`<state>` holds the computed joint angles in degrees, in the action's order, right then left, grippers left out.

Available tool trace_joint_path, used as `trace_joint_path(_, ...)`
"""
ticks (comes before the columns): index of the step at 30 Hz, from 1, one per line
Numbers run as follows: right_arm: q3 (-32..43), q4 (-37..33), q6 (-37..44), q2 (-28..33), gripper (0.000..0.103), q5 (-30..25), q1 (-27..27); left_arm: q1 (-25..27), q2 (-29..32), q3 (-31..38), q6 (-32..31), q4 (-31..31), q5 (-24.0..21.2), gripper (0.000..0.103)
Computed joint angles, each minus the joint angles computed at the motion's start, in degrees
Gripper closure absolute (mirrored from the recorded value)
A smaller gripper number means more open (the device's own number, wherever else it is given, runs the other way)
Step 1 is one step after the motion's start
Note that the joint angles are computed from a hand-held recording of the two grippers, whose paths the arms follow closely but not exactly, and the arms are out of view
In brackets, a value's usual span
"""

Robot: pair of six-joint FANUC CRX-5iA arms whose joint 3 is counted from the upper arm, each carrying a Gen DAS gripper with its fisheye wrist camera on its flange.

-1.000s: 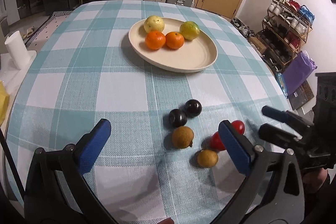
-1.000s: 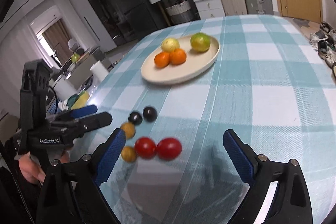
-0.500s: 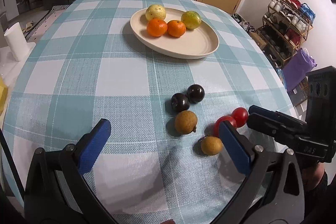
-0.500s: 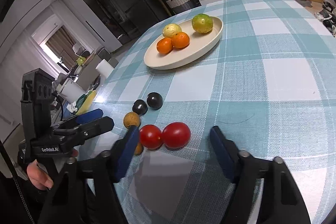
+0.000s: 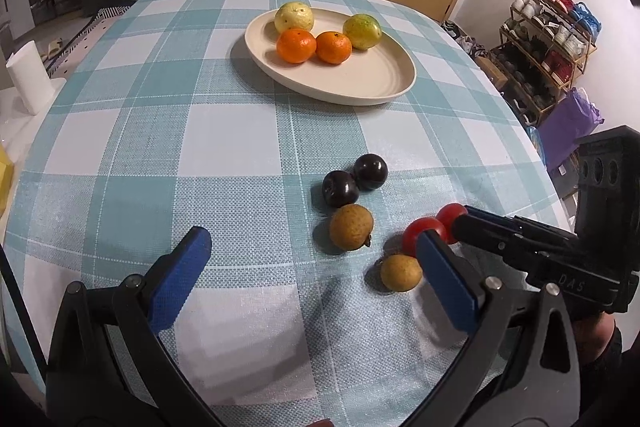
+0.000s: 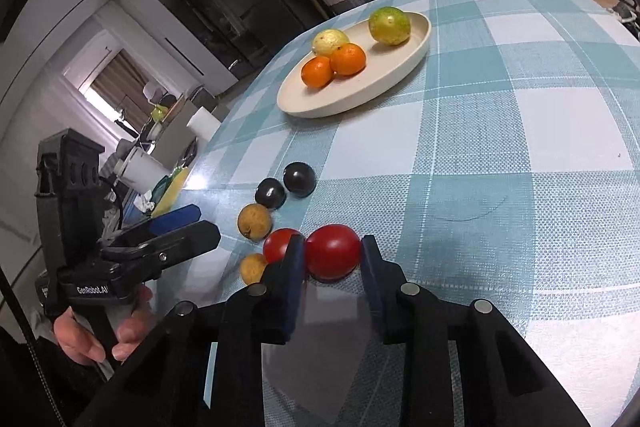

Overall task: Organize fruits
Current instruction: 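Move the right gripper to the red tomatoes and grasp one, then grasp a small brown round fruit with the left gripper while the right gripper holds the tomato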

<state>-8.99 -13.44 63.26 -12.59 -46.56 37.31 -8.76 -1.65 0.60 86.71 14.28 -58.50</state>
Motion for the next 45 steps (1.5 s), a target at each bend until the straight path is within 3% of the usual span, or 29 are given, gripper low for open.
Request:
trace_joint_path(20,-2.6,2.1,-1.4,-3.2,0.074,2.7,-0.3,-0.4,0.6,-0.6,-4.0,5.5,-2.3,0.001)
trace_joint_path(31,-4.0,1.9,-1.6,-4.7,0.075,3.4,-1.0,-2.3,2.1,0.4,-4.2,4.8,-3.9,0.001)
trace_joint_path(40,-4.5,3.4,-3.3,-4.2,0.074,2.7,-0.9,-3.6,3.2,0.9,-4.5,4.7,-3.4,0.011)
trace_joint_path(45,-4.7,4.3,-3.9,-4.4,0.074,3.0,-0.9,-3.7,4.0,1.0,-5.6,5.9,-3.8,0.028)
